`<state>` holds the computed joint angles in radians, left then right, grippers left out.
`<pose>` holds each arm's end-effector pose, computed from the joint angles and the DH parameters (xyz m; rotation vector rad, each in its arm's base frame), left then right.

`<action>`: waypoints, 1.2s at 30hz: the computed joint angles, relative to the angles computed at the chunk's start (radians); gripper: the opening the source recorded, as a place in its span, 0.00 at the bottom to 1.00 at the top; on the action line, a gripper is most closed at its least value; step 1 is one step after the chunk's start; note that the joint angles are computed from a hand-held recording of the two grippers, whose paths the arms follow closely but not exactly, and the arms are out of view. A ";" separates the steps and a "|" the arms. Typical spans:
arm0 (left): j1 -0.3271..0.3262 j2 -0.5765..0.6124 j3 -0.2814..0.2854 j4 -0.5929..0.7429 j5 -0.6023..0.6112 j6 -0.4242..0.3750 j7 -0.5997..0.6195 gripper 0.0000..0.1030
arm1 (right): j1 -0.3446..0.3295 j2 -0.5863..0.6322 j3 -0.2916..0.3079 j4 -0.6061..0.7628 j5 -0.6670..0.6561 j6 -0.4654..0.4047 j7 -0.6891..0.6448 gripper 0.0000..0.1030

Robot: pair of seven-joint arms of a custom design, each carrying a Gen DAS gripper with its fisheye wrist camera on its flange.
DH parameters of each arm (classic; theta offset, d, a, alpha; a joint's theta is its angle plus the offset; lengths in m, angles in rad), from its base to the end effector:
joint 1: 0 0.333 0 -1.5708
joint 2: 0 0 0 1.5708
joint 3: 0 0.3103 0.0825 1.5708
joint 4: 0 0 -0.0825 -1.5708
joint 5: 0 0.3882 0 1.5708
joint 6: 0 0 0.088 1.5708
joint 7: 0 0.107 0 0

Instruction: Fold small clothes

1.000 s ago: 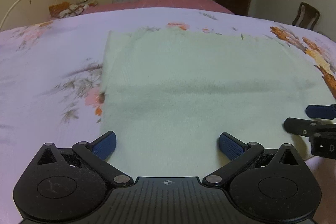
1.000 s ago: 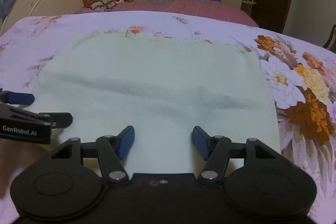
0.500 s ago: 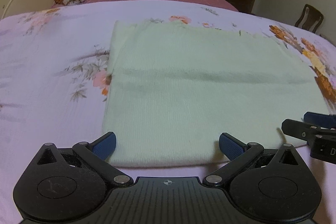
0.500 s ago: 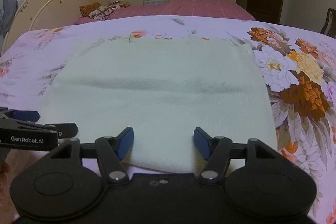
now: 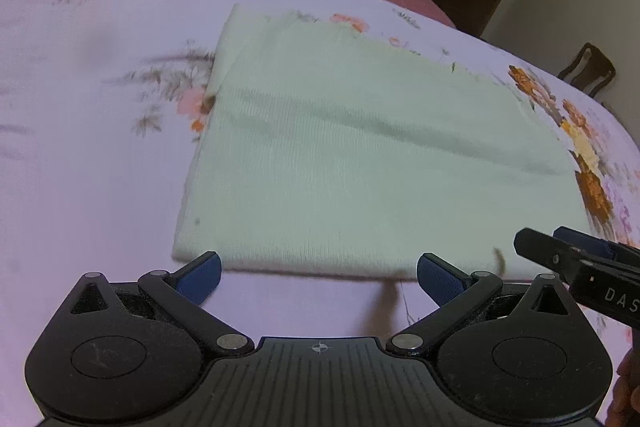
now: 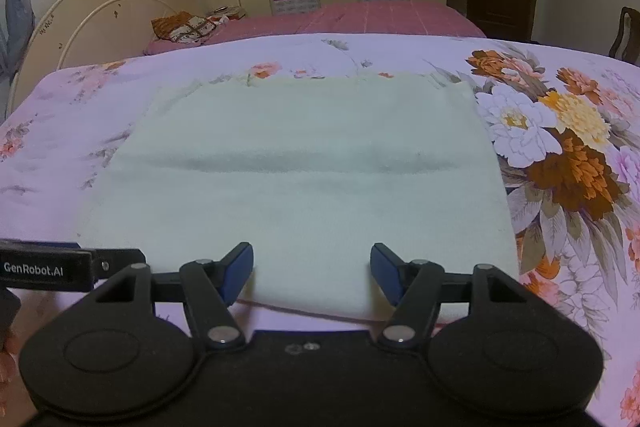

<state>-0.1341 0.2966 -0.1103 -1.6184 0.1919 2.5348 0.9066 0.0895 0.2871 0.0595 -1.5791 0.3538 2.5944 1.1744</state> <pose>0.6773 -0.1616 0.5173 -2.1982 1.6002 -0.7683 0.6929 0.0918 0.5509 -1.9492 1.4329 -0.4868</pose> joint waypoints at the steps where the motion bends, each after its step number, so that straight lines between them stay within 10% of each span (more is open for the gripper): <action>1: 0.001 0.000 -0.002 -0.003 -0.006 0.001 -0.001 1.00 | -0.001 0.001 0.002 0.001 0.005 0.000 -0.002 0.63; 11: 0.005 -0.005 0.009 -0.042 -0.020 0.090 -0.091 1.00 | -0.001 0.014 0.006 0.013 0.015 -0.013 -0.008 0.64; 28: -0.028 0.091 0.097 -0.100 -0.108 0.552 -0.332 0.99 | -0.010 0.092 0.027 0.106 0.039 -0.029 -0.025 0.65; 36: -0.099 0.188 0.208 -0.012 -0.121 0.605 -0.418 0.55 | -0.013 0.183 0.045 0.234 0.055 -0.030 -0.021 0.65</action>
<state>-0.2332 0.4844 0.0981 -1.6301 0.0708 3.1394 0.4883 0.0764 0.4703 0.1044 -1.3448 0.4084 2.5645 1.1533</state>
